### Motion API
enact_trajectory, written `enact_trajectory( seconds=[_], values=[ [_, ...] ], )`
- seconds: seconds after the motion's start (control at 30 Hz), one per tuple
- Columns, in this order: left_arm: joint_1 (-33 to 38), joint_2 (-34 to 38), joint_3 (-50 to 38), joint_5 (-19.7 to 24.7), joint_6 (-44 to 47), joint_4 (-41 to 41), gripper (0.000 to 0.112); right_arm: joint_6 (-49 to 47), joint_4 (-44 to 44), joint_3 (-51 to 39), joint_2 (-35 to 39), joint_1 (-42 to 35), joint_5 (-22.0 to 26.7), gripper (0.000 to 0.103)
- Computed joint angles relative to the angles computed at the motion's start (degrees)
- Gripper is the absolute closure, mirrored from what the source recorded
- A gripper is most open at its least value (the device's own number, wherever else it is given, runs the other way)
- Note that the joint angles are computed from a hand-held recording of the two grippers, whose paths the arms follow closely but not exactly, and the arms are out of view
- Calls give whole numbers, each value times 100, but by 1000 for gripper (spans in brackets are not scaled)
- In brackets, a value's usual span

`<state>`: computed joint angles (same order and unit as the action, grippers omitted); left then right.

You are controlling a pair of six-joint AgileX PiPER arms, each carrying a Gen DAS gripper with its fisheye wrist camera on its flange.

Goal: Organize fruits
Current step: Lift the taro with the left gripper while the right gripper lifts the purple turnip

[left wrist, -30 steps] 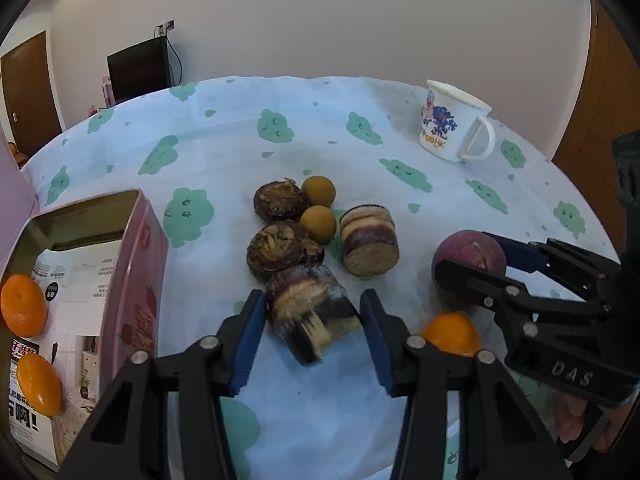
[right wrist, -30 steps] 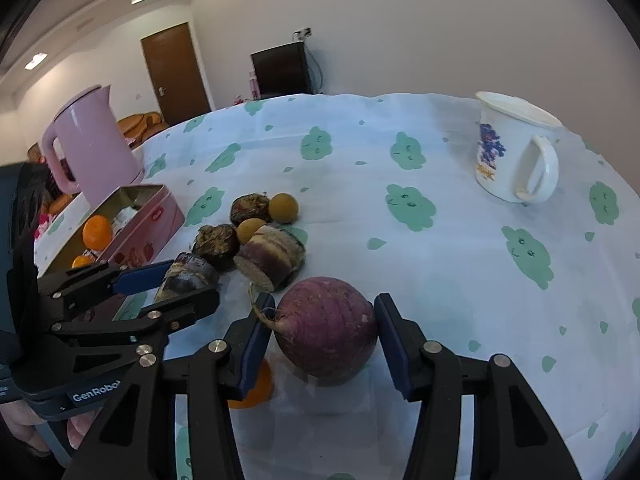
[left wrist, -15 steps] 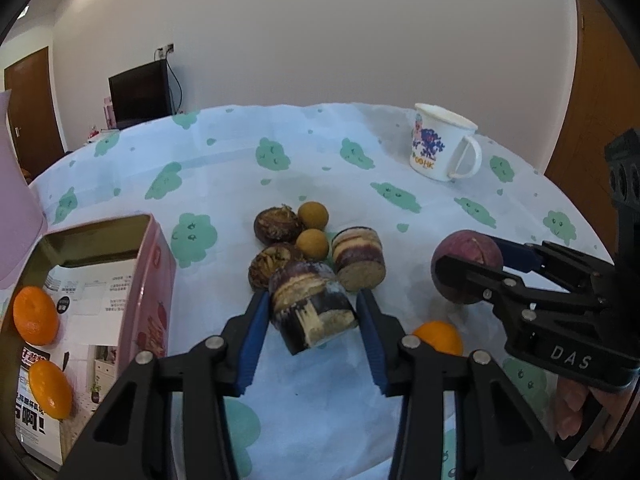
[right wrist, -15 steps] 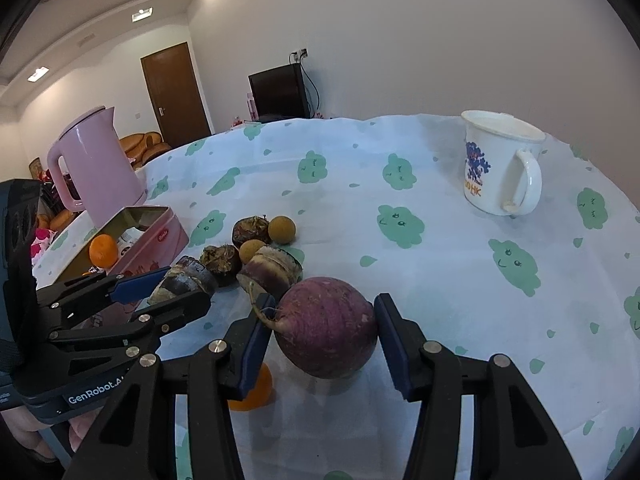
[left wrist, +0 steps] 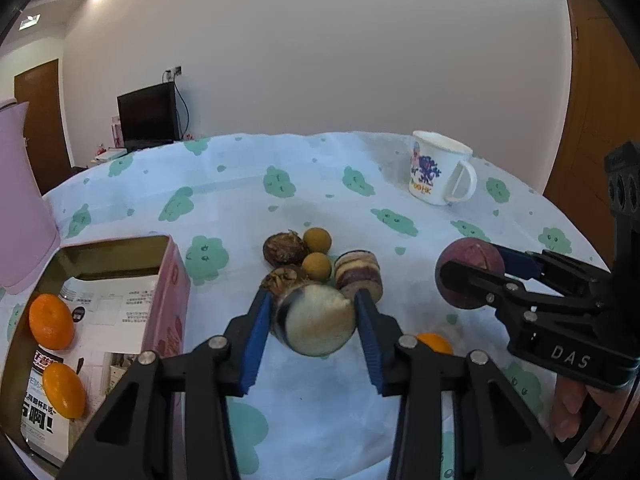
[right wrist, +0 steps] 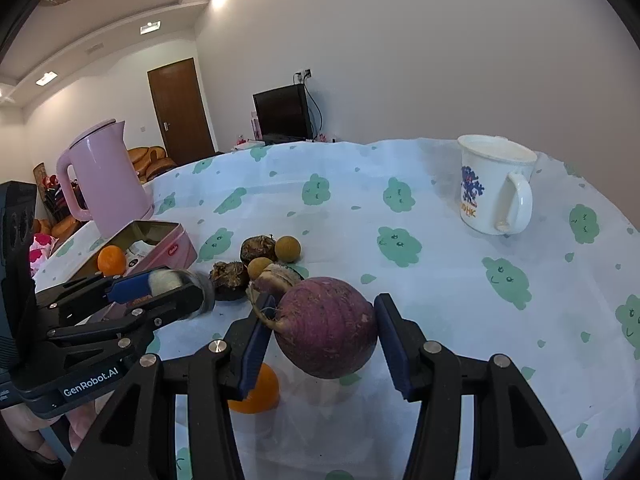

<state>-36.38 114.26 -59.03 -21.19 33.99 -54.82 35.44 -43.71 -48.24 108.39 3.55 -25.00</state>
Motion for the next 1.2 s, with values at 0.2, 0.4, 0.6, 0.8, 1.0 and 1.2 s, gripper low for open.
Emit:
enact_trajectory(
  seconds=[0.2, 0.4, 0.6, 0.8, 1.0, 1.2],
  values=[
    [116, 69, -154, 324, 225, -239, 72, 32, -32, -24, 13, 7, 31, 50],
    [69, 6, -3, 148, -204, 171, 73, -109, 89, 21, -1, 0, -36, 50],
    [4, -68, 161, -121, -492, 407, 73, -298, 240, 155, -51, -40, -255, 50],
    [-139, -147, 359, -551, -629, 554, 73, -629, 504, 339, -133, -57, -530, 50],
    [-222, -211, 489, -820, -697, 593, 73, -778, 615, 467, -183, -100, -751, 50],
    [-261, -257, 604, -1010, -883, 725, 73, -796, 622, 510, -193, -140, -864, 50]
  ],
)
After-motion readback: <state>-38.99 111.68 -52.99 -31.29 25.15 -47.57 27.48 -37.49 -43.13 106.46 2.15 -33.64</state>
